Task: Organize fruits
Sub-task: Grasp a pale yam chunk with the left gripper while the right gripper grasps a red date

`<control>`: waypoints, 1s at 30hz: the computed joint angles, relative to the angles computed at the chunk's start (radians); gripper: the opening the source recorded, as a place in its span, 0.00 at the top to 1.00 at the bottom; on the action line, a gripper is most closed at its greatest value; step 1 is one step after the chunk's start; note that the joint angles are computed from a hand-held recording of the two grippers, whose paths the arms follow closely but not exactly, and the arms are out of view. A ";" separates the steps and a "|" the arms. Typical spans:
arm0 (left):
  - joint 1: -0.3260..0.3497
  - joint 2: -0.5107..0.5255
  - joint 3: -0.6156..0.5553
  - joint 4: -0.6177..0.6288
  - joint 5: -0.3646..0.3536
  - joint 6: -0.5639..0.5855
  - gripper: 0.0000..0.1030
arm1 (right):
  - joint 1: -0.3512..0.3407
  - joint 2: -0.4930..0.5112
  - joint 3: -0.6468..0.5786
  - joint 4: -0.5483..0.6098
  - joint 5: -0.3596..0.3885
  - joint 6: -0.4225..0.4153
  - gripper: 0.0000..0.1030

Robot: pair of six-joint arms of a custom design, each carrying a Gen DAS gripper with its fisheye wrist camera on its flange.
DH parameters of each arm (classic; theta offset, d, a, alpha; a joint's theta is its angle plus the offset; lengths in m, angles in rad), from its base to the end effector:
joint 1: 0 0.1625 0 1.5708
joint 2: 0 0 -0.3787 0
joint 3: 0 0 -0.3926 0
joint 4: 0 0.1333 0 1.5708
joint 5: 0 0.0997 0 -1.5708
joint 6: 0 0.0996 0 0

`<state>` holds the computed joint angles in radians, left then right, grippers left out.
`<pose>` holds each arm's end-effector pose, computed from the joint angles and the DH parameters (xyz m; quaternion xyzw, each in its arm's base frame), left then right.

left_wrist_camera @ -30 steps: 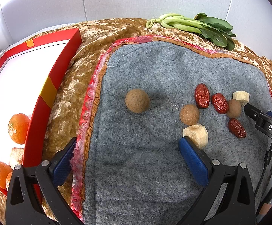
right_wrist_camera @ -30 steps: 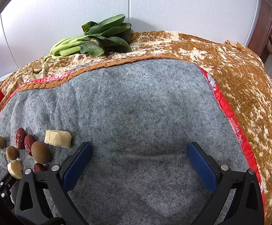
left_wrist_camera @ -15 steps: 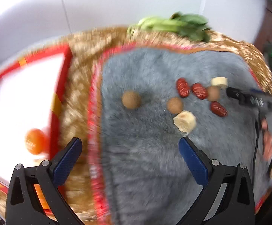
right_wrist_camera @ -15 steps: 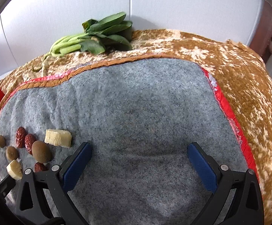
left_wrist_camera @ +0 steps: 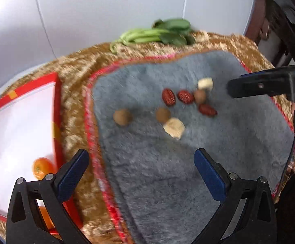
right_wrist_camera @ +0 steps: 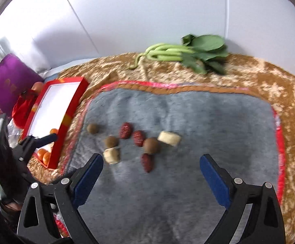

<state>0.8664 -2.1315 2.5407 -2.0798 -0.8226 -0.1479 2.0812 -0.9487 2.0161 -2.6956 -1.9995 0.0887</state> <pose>-0.0186 -0.3323 0.2643 0.2378 0.8989 -0.1931 0.3131 0.3317 -0.4043 0.0416 0.1984 -0.9564 0.0895 0.1949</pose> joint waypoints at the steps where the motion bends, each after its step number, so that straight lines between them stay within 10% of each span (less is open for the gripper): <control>1: 0.001 0.008 -0.006 0.017 -0.006 -0.015 0.00 | -0.013 0.006 -0.008 0.029 0.027 0.025 0.13; 5: 0.007 0.027 -0.019 -0.006 -0.052 -0.043 0.00 | -0.087 0.020 -0.021 0.107 0.152 0.136 0.34; 19: 0.063 0.108 -0.036 -0.088 -0.207 -0.054 0.29 | -0.060 0.131 -0.084 0.130 0.027 0.142 0.83; 30: 0.086 0.190 -0.035 -0.227 -0.239 -0.120 0.35 | -0.075 -0.039 0.024 0.048 0.089 0.138 0.84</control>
